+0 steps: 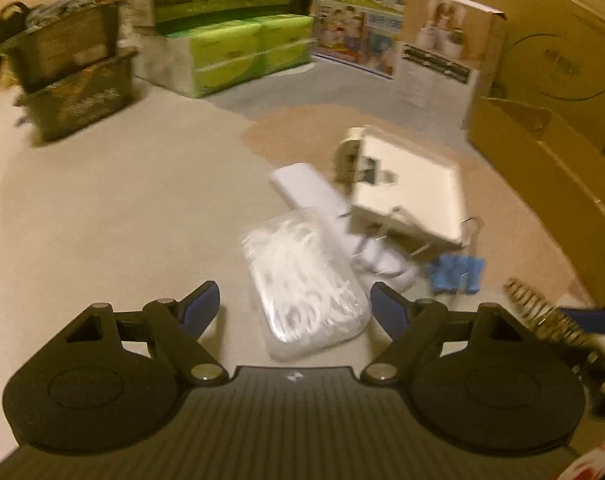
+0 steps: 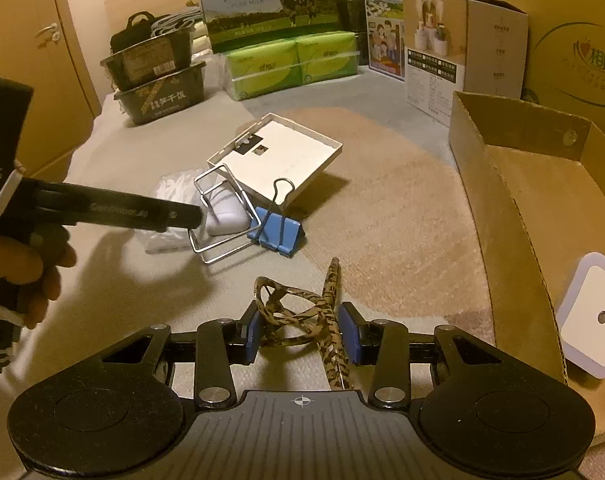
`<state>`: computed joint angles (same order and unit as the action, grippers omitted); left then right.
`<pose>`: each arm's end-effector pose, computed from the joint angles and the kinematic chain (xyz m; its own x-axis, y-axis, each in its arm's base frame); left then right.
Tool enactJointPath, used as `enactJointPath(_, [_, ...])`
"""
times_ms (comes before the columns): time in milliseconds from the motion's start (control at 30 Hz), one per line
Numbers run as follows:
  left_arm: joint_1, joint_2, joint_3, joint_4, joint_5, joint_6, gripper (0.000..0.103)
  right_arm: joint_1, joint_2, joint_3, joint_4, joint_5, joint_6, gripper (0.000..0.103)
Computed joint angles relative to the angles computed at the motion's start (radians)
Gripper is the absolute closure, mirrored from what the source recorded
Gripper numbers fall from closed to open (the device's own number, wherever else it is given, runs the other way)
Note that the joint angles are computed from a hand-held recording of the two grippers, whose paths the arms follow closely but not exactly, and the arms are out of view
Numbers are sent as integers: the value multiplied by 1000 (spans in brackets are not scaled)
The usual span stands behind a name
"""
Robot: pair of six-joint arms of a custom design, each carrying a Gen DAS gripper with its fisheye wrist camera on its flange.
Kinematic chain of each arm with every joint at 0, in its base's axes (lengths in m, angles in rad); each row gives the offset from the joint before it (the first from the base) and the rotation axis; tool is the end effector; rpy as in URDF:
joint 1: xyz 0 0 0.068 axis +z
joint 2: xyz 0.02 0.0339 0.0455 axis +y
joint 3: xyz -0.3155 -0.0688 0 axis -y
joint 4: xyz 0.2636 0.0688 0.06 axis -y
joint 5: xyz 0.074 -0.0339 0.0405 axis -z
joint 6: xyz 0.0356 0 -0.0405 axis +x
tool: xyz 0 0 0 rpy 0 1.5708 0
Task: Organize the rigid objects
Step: 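Grasp the clear floss-pick box with the left gripper while the right gripper holds the clip, then carry the clip and floss box into the cardboard box and release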
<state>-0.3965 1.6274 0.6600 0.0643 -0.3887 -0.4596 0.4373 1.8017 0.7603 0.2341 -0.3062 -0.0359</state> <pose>0.2847 -0.1046 0.1615 -0.7117 -0.1471 -0.6869 -0.1950 0.9808 -0.0079 0.3141 0.1587 0.1454 -0.6328 -0.3336 -0.6988 -0.6157 0.7640 0.1928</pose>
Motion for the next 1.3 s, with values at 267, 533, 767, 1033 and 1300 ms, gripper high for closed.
enactJointPath(267, [39,-28,-47,80,58,90,28,15,3,-8,19,8,24,62])
enactJointPath(533, [48,37,5,77,64,122,51,18,6,-3,17,13,28,62])
enactJointPath(767, [-54,-92,-76,-43,-6,14,51,26,-22,-31,19,29,33,62])
enactJointPath(1033, [-170,-108,-109,-71,-105,-70,49,36,-71,-80,10,37,37,62])
enactJointPath(1300, [-176,-124,-102,-113,-100,-95,50,38,-90,-94,9,41,37,62])
